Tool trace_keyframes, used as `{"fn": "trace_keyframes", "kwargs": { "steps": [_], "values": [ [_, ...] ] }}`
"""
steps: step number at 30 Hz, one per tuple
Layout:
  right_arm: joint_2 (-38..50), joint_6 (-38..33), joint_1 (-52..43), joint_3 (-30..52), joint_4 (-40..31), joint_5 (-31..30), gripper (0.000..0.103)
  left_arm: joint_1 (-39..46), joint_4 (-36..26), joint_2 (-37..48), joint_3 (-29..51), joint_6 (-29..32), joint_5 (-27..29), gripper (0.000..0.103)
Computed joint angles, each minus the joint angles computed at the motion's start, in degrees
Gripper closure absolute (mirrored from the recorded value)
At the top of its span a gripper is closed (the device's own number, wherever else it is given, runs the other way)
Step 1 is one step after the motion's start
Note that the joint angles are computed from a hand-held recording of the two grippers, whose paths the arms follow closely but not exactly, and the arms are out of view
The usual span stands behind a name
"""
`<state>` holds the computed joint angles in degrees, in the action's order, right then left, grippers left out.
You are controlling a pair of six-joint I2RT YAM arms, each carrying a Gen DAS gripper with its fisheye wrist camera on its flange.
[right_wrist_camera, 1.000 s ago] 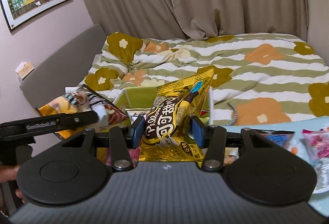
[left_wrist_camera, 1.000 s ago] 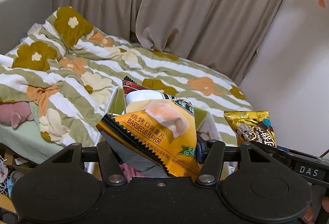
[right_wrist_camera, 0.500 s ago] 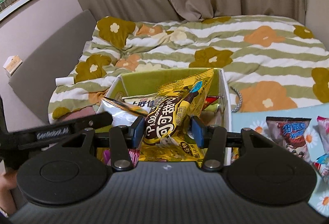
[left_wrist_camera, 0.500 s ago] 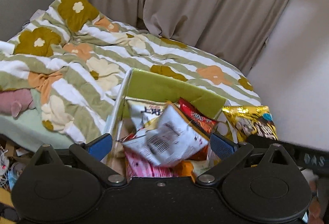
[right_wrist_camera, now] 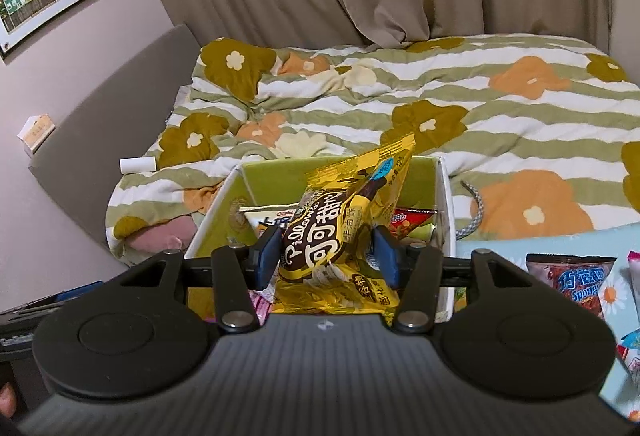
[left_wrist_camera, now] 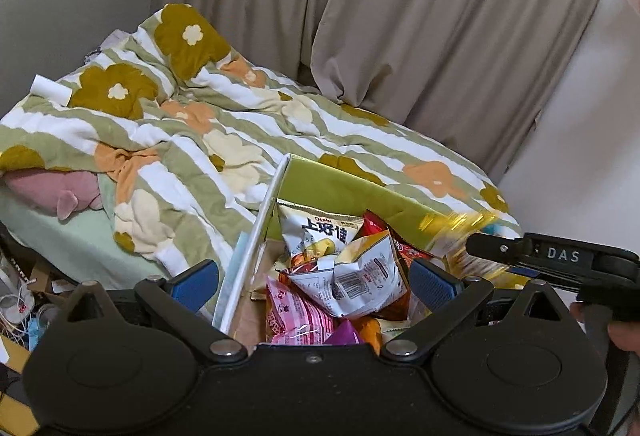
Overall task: Organize snacks
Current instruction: 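Open left tool over the box while right tool lowers and releases its bag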
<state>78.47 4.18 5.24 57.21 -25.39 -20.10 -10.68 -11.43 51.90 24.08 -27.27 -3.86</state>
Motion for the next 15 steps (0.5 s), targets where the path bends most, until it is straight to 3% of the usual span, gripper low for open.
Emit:
{"fn": "trace_keyframes", "kwargs": {
  "steps": [1,2,3,6,15],
  "values": [
    [0.78,0.23,-0.30,0.22,0.27,-0.62,0.028,-0.32,-0.16,-0.07,-0.06,-0.19,-0.40,0.000],
    [1.06,0.60,-0.59,0.08,0.62,-1.13,0.009,-0.75,-0.32,-0.02,-0.07,-0.41,-0.99,0.000],
    [1.31,1.06,-0.96,-0.13,1.14,-1.66,0.000,-1.20,-0.39,0.03,-0.13,-0.68,-1.55,0.000],
    [0.72,1.40,-2.47,-1.63,2.81,-3.97,0.000,-2.06,0.08,0.54,-0.51,-1.40,-2.19,0.000],
    [-2.60,-0.43,-3.84,-4.76,3.06,-3.07,0.000,-4.44,0.98,1.69,-0.96,-2.07,-3.26,0.000]
  ]
}}
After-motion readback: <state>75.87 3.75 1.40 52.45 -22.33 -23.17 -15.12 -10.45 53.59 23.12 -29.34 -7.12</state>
